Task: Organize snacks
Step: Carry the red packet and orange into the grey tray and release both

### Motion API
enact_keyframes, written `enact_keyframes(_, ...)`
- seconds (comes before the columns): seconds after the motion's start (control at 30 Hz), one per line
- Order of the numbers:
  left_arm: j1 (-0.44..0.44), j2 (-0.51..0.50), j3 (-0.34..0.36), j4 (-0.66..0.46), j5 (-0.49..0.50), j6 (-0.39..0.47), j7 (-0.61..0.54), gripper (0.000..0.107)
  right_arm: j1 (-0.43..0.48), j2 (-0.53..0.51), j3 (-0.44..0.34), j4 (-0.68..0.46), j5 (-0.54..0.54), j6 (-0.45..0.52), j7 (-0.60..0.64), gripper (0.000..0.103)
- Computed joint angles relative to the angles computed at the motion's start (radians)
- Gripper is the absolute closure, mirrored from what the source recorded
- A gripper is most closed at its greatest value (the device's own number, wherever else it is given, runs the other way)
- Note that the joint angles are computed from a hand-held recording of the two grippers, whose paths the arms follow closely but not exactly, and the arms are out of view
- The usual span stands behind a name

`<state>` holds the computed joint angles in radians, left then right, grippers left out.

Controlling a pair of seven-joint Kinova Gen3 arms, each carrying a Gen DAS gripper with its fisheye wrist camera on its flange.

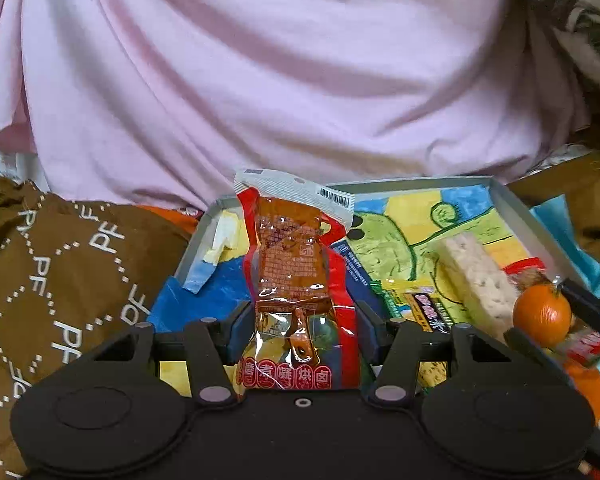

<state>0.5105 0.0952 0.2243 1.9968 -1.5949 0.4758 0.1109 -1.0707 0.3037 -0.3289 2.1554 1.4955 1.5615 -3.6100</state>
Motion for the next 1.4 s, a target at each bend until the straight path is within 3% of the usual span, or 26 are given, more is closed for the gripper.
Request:
enact_keyframes(0.17,0.007,0.042,-0.013,-0.038,0.074,0.007,-0.032,0.052,0.020,-0.003,0.001,0.005,0.012,-0.052,-0.017,0.064)
enact_keyframes(0.67,0.042,0.071,-0.048,-0.047,0.090,0.001,-0.041,0.054,0.055,-0.031,0.005,-0.005,0.001,-0.132,-0.036,0.064)
enact_keyframes(0.77,0.038,0.068,-0.050,-0.049,0.114,-0.008,-0.062,0.049,0.062,-0.039,0.005,-0.005,-0.001,-0.147,-0.046,0.059)
enact_keyframes(0.93,0.044,0.050,-0.054,-0.031,0.090,-0.013,-0.020,0.026,0.064,-0.046,0.003,-0.003,-0.001,-0.149,-0.058,0.044)
enact_keyframes(1.13,0.031,0.005,-0.037,-0.006,0.109,-0.011,-0.004,0.012,0.053,-0.049,-0.005,-0.006,-0.006,-0.137,-0.070,0.032)
enact_keyframes(1.4,-0.011,-0.085,-0.001,0.046,0.126,-0.030,0.008,0.005,-0.011,-0.042,-0.022,-0.016,-0.019,-0.030,-0.084,0.013)
